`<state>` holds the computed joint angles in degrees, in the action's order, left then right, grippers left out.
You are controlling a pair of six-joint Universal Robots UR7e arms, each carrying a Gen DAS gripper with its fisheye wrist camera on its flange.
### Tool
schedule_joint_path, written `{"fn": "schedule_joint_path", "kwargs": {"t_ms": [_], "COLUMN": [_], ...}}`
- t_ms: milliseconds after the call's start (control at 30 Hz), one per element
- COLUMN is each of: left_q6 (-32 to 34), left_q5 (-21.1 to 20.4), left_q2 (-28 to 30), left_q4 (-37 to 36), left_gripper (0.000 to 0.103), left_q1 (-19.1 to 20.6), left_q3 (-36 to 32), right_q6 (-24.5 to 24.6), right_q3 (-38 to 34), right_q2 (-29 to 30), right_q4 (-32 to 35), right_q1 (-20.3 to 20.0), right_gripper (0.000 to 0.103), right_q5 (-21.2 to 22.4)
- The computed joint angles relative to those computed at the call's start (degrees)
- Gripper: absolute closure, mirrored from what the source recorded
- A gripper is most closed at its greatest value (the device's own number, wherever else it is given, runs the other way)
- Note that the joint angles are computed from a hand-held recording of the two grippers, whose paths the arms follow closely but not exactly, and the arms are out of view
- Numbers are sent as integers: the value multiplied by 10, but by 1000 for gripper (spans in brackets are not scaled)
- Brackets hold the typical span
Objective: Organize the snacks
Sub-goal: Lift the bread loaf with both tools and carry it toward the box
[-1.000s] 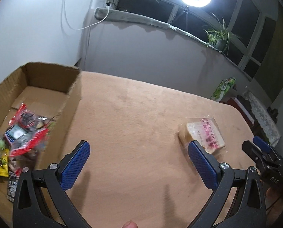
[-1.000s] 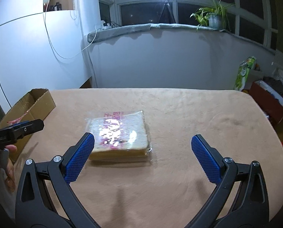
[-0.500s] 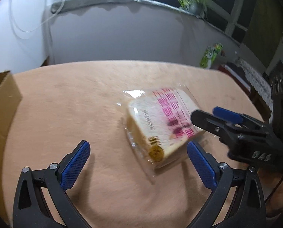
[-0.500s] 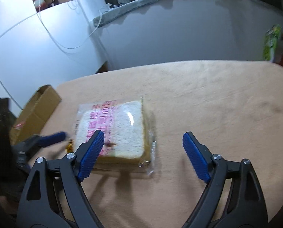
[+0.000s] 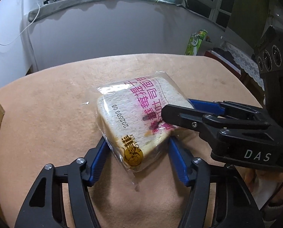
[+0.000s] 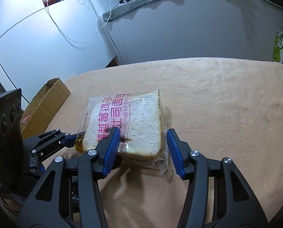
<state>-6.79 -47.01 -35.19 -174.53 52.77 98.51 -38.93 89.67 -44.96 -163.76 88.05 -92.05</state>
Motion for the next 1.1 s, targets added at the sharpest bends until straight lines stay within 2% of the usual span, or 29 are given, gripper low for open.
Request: {"fn": "schedule_joint_path", "kwargs": {"t_ms": [167,400,700,1100], "left_q6": [15,45,85,95], "left_q5": [2,24,49,81], "left_q2": [6,0,-25,-63], "left_q4": [-9,-42,-104,-165], "left_gripper": [41,41,41,41], "left_q1": [-2,-23,-51,-65], "left_q3": [-3,12,46,97], "right_q6": [2,9,-1,-15], "right_q3": [19,64,103,111], "right_q2": [-8,-44,-80,-68], "right_q4": [-32,-73,-108,-125], "right_q1": [6,8,32,79], "right_gripper": [50,50,50,50], "right_q5": [-9,14,27,22]}}
